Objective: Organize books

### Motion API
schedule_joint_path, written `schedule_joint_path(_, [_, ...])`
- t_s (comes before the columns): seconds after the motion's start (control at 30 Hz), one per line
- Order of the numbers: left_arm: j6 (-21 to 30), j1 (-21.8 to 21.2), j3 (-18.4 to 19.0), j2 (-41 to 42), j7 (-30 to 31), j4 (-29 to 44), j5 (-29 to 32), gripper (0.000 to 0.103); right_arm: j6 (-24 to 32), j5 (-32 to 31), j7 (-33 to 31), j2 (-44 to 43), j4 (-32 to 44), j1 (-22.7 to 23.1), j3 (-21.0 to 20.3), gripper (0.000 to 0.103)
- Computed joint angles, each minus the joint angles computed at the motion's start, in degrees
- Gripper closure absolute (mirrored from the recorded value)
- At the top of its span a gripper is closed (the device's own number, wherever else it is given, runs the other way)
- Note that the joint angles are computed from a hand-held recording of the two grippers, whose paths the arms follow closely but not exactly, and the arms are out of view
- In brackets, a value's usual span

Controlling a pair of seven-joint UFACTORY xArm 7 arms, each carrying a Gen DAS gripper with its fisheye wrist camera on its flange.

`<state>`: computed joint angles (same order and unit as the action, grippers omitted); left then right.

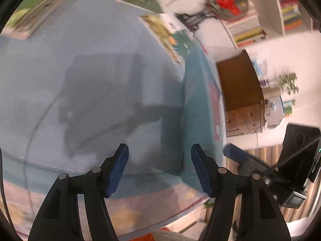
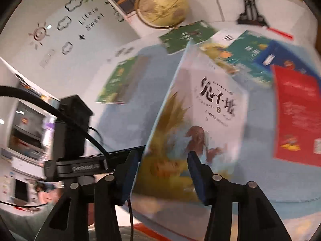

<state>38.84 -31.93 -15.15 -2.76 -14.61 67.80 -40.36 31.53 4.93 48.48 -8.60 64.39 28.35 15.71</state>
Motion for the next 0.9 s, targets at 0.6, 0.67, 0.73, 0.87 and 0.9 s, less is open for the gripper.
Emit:
schedule_joint_path(0.6, [7.61,0.55,0.15,1.62,5.32,-0.38,3.45,0.038,4.0,-15.81,32.76,-1.95,-12.53,-3.13,3.47,0.068])
schedule_joint_path(0.67, [7.66,0.48,-0.16,2.29,5.56,0.48,3.98,0.038,3.98,-15.76,32.16,-1.1,-11.58,-2.25,3.3,0.068])
schedule_joint_path(0.73, [7.59,0.13,-0.68,2.73,4.82,1.12,7.13,0.038,-0.05,-13.64,31.14,-1.11,-12.59,-1.19,2.68,0.067])
schedule_joint_path(0.87, [9.43,0.18,-0.7,3.3,9.92,2.4,7.99,0.038,0.23,-15.53,33.99,-1.6,-12.95,-0.97,3.43,0.067])
schedule_joint_path(0.9, [9.49,0.45,-0.53,2.95,11.68,2.08,5.36,0.038,-0.81,-15.25,35.19,-2.24,-14.2,-0.95,3.43,0.067])
